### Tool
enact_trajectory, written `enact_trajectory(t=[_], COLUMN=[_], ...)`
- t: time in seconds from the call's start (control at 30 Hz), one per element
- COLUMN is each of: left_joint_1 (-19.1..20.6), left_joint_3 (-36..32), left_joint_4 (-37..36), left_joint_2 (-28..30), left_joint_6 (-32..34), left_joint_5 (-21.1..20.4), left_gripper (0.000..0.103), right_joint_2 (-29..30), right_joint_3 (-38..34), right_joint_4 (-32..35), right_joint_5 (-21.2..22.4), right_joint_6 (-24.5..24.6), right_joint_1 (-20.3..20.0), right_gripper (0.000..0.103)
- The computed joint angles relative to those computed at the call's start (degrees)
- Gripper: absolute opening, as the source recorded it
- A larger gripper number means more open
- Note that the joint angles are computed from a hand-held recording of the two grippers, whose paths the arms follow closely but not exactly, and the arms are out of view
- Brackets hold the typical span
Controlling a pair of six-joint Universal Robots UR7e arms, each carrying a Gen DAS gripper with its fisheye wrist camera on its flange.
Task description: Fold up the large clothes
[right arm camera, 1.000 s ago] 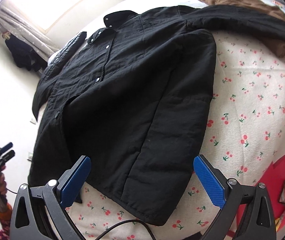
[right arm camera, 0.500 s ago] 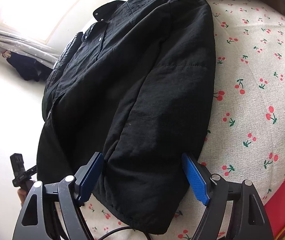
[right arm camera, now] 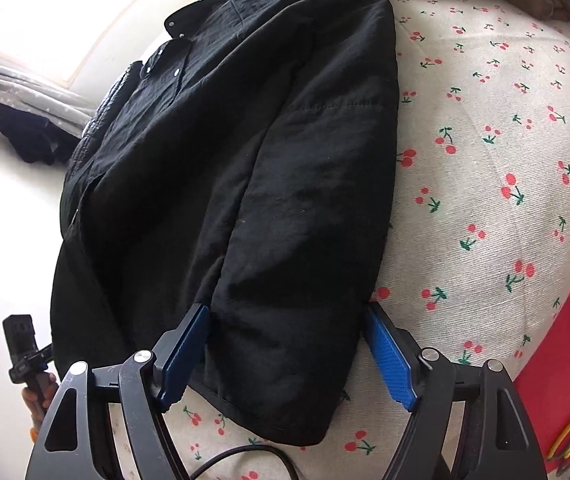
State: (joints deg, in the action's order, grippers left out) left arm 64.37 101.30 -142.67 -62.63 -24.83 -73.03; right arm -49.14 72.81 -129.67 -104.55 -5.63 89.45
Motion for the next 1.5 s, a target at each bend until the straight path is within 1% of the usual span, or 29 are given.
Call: enact_trajectory(t=[0.03,0.07,0.13,0.17,0.23,0.3,0.37,0.43,0.5,0.57,0.6,0.67,0.73,0.8,0.83,0.87,0.93,0.97,1.0,1.03,1.1,1.13,1.17,1.2,1.23,1.33,1.37,1.43,1.5], left_joint_1=[0.2,0.3,0.3,0.1,-0.4,-1.0,-1.6,-1.9,-1.9,-1.6,-1.5,-1.3,-0.8,-0.5,-0.5,-0.6,-0.9,-1.1,-1.3,-1.2,-1.2,-1.4,-2.2,-3.3,-4.7,-7.2,-7.7,-9.0,-9.3], left_joint_3=[-0.1,-0.1,0.5,0.8,1.4,1.6,2.1,2.1,1.9,1.7,1.6,1.6,0.8,-0.1,-0.3,-0.4,-0.2,0.0,0.1,0.1,0.5,1.0,1.2,1.4,1.7,3.4,3.6,2.8,0.8], left_joint_4=[-0.3,-0.7,-1.6,-2.0,-1.9,-1.7,-1.7,-2.0,-1.7,-1.5,-1.3,-1.1,0.2,2.1,2.6,2.7,2.3,2.3,2.4,2.5,1.2,0.6,0.5,0.9,0.8,-2.4,-2.3,2.9,11.4], left_joint_2=[0.2,0.3,-0.1,-0.2,-0.6,-0.9,-1.4,-1.5,-1.4,-1.2,-1.2,-1.0,-0.3,0.6,0.7,0.8,0.7,0.5,0.5,0.5,0.3,0.0,-0.3,-0.6,-1.1,-3.9,-4.5,-4.8,-3.1], left_joint_6=[0.1,0.1,0.0,0.0,-0.3,-0.1,0.1,0.2,0.2,0.0,0.0,0.0,-0.4,-0.4,-0.3,-0.1,0.3,0.2,-0.4,-1.6,-3.5,-4.1,-4.5,-4.7,-4.7,-4.2,-3.8,-3.7,-5.2], left_joint_5=[-0.7,-1.3,-1.9,-2.1,-1.4,-0.7,0.1,0.6,0.9,0.5,0.6,0.5,-0.5,-0.9,-0.8,-0.9,-0.8,-0.4,0.2,0.3,-0.3,-0.1,1.5,3.6,5.8,7.3,8.0,11.4,14.6], left_gripper=[0.094,0.094,0.094,0.092,0.089,0.088,0.088,0.088,0.088,0.088,0.088,0.088,0.088,0.088,0.088,0.086,0.075,0.066,0.053,0.047,0.022,0.017,0.014,0.012,0.011,0.01,0.01,0.01,0.021], right_joint_2=[0.3,0.7,1.3,0.9,-0.6,-4.0,-7.5,-9.8,-10.4,-10.7,-10.3,-9.5,-10.5,-11.0,-11.0,-11.2,-10.5,-10.3,-10.4,-9.8,-8.9,-8.7,-8.6,-8.7,-9.1,-11.6,-12.1,-11.9,-10.3], right_joint_3=[-0.1,-0.1,0.1,0.8,3.1,5.6,7.4,7.4,6.1,5.1,4.9,5.1,7.5,8.2,8.0,8.2,7.1,6.9,7.0,6.6,5.9,5.9,6.1,6.4,7.1,9.7,9.9,9.1,7.5], right_joint_4=[-0.3,-0.7,-1.7,-2.9,-6.7,-10.0,-13.2,-14.9,-14.5,-10.7,-9.8,-8.7,-10.0,-11.0,-11.0,-11.2,-10.2,-9.5,-9.1,-8.7,-7.0,-6.2,-5.9,-6.2,-7.7,-12.3,-13.0,-11.9,-9.5], right_joint_5=[0.9,0.9,0.1,0.4,0.7,2.5,2.0,-1.0,-5.5,-7.6,-9.3,-13.4,-14.8,-11.8,-10.3,-9.2,-7.7,-7.6,-7.6,-7.7,-6.2,-4.8,-3.6,-3.5,-4.9,-4.3,-5.2,-8.1,-12.6], right_joint_6=[-0.3,-1.1,-1.6,-1.7,-3.4,-5.1,-6.9,-8.0,-6.4,-3.9,-2.4,-1.8,-2.0,-2.3,-2.4,-2.7,-2.8,-2.3,-2.0,-1.5,0.2,0.5,-0.2,-1.3,-2.3,-4.4,-4.8,-5.4,-5.1], right_joint_1=[0.1,0.5,1.3,1.6,2.7,3.7,4.5,4.7,3.7,1.8,1.2,0.6,-0.1,-1.0,-1.2,-1.6,-2.0,-2.3,-2.9,-3.4,-4.5,-4.9,-4.9,-4.5,-3.6,-2.0,-1.4,-0.5,0.1], right_gripper=[0.072,0.048,0.021,0.015,0.012,0.01,0.009,0.009,0.009,0.011,0.014,0.022,0.027,0.042,0.053,0.059,0.06,0.06,0.06,0.06,0.058,0.042,0.016,0.013,0.01,0.009,0.009,0.009,0.017])
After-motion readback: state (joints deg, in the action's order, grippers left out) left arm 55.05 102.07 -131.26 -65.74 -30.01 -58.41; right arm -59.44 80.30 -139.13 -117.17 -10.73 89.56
